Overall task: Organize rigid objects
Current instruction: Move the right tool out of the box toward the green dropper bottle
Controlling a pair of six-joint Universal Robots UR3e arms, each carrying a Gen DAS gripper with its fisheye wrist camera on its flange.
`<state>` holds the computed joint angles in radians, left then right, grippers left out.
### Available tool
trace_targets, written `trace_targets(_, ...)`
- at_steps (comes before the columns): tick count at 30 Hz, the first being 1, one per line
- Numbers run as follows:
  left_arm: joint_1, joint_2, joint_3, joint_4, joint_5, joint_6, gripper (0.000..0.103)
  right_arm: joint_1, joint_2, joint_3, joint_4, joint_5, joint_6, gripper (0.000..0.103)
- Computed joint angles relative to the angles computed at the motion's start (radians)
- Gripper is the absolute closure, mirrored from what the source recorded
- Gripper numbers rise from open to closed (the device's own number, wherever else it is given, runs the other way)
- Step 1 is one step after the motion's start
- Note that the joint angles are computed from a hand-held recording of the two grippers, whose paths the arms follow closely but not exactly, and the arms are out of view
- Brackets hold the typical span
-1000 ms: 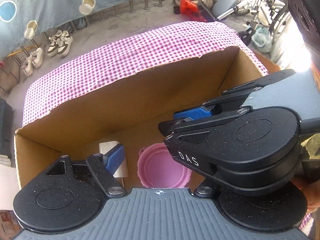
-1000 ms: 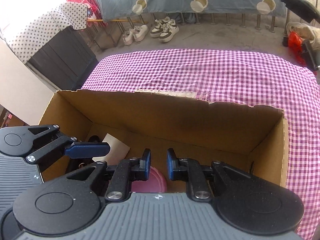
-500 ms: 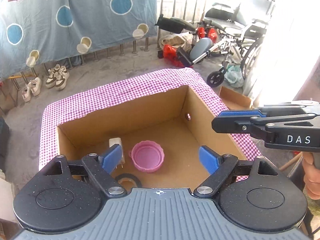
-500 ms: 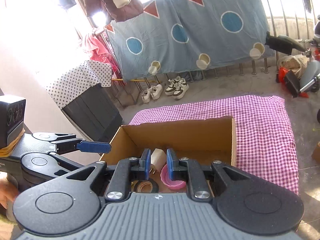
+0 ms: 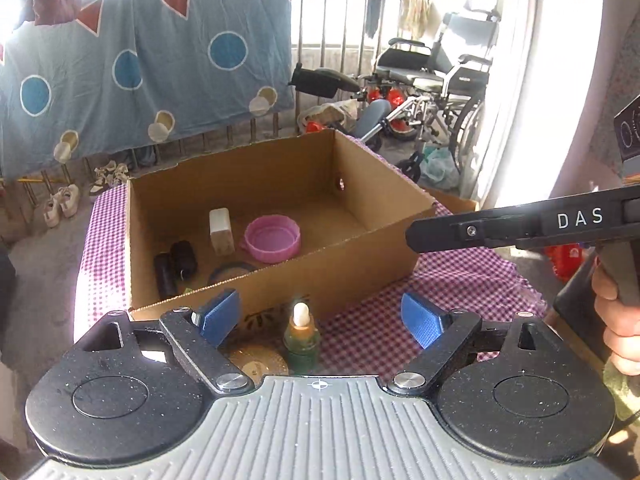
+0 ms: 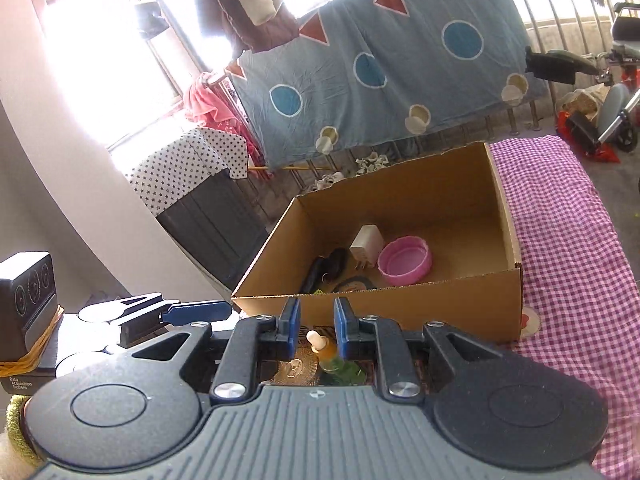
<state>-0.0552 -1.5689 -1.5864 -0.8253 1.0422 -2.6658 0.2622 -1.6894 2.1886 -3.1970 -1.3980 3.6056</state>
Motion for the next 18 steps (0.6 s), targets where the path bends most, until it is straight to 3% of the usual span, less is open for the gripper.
trace_targets(4,-0.051,-0.016,-0.12,0.153,0.067,-0.021,0.016,0.032,0.107,0.005,-0.068,0.017,0.057,0.083)
trace_targets(9,-0.104,-0.082,-0.228,0.399,0.152,-0.073,0.023,0.12,0.218,-0.104,-0.003,-0.065,0.04,0.083)
trace_targets(13,-0.124,-0.141,-0.208,0.445,0.199,-0.08,0.037,0.164,0.28,-0.194,0.049,-0.127,0.001,0.083)
trace_targets(18,-0.115,-0.163,-0.196,0.459,0.195,-0.078,0.046,0.178,0.342,-0.288,0.1,-0.135,-0.042,0.083)
